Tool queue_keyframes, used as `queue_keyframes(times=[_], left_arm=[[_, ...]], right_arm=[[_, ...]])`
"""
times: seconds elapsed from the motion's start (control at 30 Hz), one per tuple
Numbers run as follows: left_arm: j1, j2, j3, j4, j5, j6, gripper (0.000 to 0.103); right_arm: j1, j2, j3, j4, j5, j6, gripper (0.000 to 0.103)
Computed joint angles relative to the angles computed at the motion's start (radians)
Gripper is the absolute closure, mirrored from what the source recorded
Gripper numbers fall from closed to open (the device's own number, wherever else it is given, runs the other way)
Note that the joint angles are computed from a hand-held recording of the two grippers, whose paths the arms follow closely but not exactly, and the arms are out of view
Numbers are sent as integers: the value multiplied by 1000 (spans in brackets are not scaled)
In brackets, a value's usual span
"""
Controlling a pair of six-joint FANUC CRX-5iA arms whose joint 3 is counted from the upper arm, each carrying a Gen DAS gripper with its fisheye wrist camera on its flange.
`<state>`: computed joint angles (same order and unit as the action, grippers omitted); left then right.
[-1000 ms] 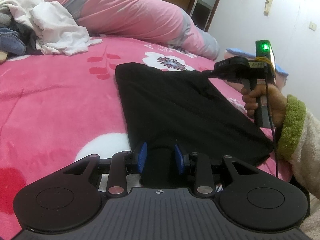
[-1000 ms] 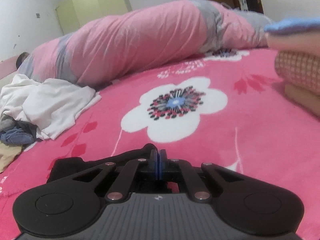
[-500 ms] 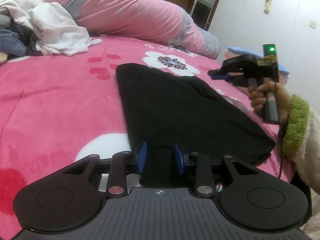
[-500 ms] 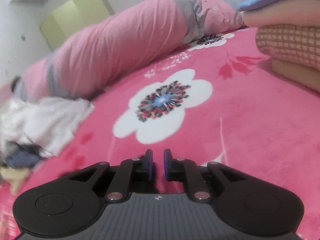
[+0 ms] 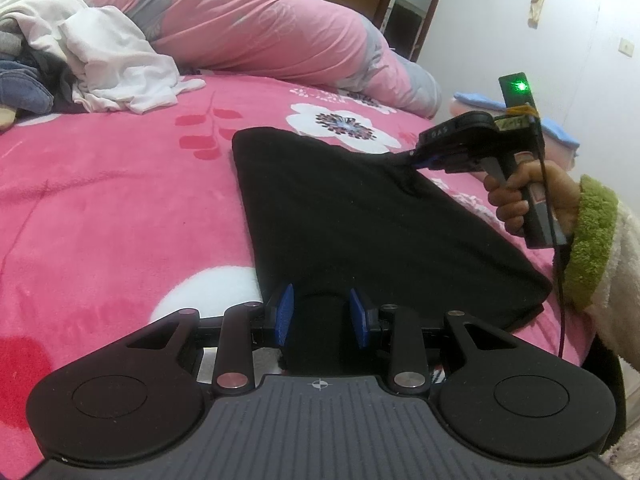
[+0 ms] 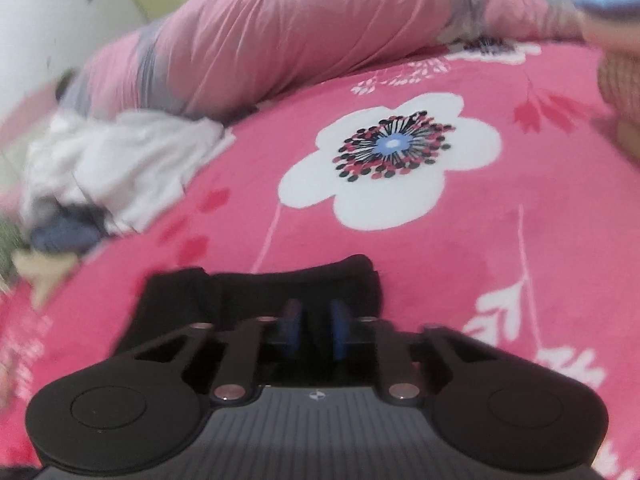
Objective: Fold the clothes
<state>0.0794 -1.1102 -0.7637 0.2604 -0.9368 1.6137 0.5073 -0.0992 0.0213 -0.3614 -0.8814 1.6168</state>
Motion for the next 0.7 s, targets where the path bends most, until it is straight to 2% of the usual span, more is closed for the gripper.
queue_keyframes(times=[0.17,0.23,0.33,0.53,0.6,0.63,0.7], left_arm=[[11,-4,-4,12,-4,-22,72],[19,-5,-5,22,-8,-40,72],[36,-9,-9,41,-16,-65,72],[15,-3,-3,17,-9,-49,72],[17,-3,-4,20,-9,-52,72],[23,-5,-6,26,-11,-58,72],[28,-8,-8,31,-12,-60,72]], right_arm=[[34,-109,-127,46,218,-12,99],[43,-112,-143,69,252,-26,99],[42,-81,-137,86,250,-53,99],[44,-29,-151,146,262,-137,98],[28,-19,-137,131,243,-165,91],[17,-17,-128,117,231,-178,80],[4,-34,-136,138,238,-254,79]])
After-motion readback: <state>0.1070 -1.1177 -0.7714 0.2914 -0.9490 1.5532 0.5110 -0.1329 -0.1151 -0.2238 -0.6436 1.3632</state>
